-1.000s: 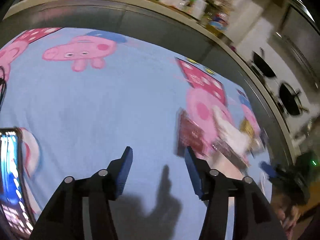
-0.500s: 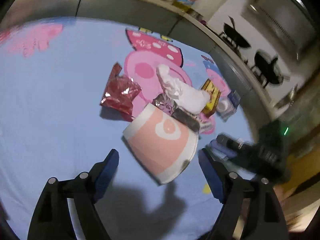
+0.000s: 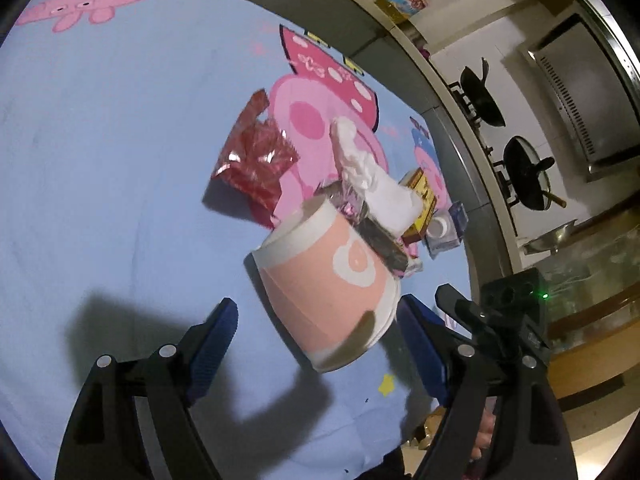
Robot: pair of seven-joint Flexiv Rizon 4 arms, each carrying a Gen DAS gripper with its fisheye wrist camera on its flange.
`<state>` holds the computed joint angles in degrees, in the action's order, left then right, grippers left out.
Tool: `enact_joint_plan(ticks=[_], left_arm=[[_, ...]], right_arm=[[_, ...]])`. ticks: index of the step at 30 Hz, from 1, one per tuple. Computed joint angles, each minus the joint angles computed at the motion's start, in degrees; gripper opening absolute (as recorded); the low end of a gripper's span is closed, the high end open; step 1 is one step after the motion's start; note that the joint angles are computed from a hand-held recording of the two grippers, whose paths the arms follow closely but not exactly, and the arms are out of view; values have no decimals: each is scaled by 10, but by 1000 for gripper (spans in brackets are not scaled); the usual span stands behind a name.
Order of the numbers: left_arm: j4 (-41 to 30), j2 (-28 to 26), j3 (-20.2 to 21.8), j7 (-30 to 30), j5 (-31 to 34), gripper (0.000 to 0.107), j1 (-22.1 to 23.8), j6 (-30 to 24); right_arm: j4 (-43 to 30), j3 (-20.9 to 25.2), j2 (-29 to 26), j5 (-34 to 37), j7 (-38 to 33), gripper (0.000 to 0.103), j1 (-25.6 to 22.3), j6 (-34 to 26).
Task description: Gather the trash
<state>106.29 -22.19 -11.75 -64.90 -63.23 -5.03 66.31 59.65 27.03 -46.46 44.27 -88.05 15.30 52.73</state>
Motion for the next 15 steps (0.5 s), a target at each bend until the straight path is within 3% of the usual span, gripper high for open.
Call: enact_joint_plan(ticks=[4, 6, 15], left_arm=[[3, -1, -8, 17, -23, 81, 1, 3], [4, -1, -8, 22, -34, 81, 0, 1], [-14, -12, -10, 63, -89, 68, -10, -17]], right_arm=[[-35, 8, -26, 6, 9, 27, 12, -26], [-52, 13, -39, 13, 11, 5, 14, -42], [-63, 50, -81, 125, 36, 4, -27, -51]])
